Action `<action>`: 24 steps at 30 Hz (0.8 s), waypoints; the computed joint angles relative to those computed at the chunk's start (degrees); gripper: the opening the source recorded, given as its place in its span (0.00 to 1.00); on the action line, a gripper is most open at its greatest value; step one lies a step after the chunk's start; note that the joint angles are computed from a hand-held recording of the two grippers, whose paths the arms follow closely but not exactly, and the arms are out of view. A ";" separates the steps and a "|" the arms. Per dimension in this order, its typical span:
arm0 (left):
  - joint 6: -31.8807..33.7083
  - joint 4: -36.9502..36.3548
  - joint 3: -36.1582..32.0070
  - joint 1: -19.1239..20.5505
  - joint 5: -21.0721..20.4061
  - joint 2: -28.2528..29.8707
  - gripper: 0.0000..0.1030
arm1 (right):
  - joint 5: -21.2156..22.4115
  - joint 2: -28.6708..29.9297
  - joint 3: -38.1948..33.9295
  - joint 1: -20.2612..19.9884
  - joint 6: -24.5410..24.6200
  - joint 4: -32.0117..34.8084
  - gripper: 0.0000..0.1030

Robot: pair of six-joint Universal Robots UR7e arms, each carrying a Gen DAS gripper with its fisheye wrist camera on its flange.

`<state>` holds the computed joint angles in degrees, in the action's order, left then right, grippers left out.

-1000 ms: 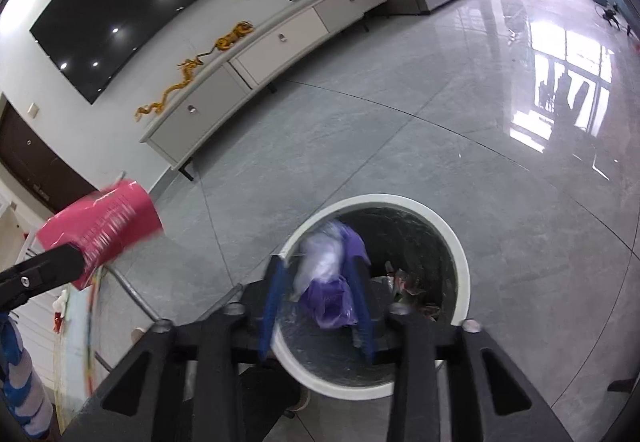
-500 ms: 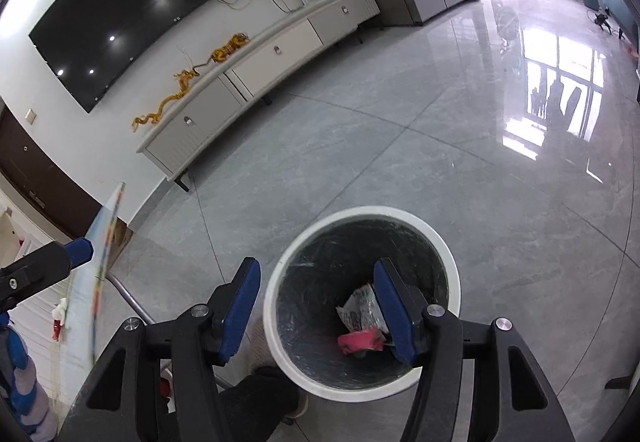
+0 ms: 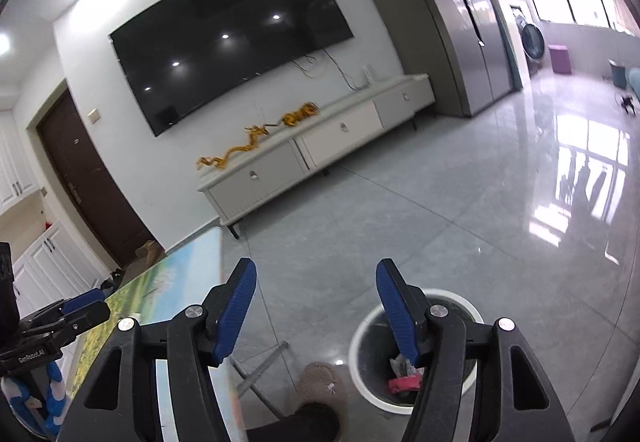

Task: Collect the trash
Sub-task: 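Move both open grippers back over the remaining table trash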

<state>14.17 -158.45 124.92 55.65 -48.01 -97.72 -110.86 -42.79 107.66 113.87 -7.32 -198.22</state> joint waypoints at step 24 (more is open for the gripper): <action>21.67 -35.45 8.35 -6.31 29.05 -24.58 0.83 | -8.41 16.68 -18.94 19.39 -11.37 2.66 1.00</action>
<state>35.84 -193.91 133.27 49.34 -18.97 -122.30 -119.28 -26.11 88.72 133.27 -18.70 -195.56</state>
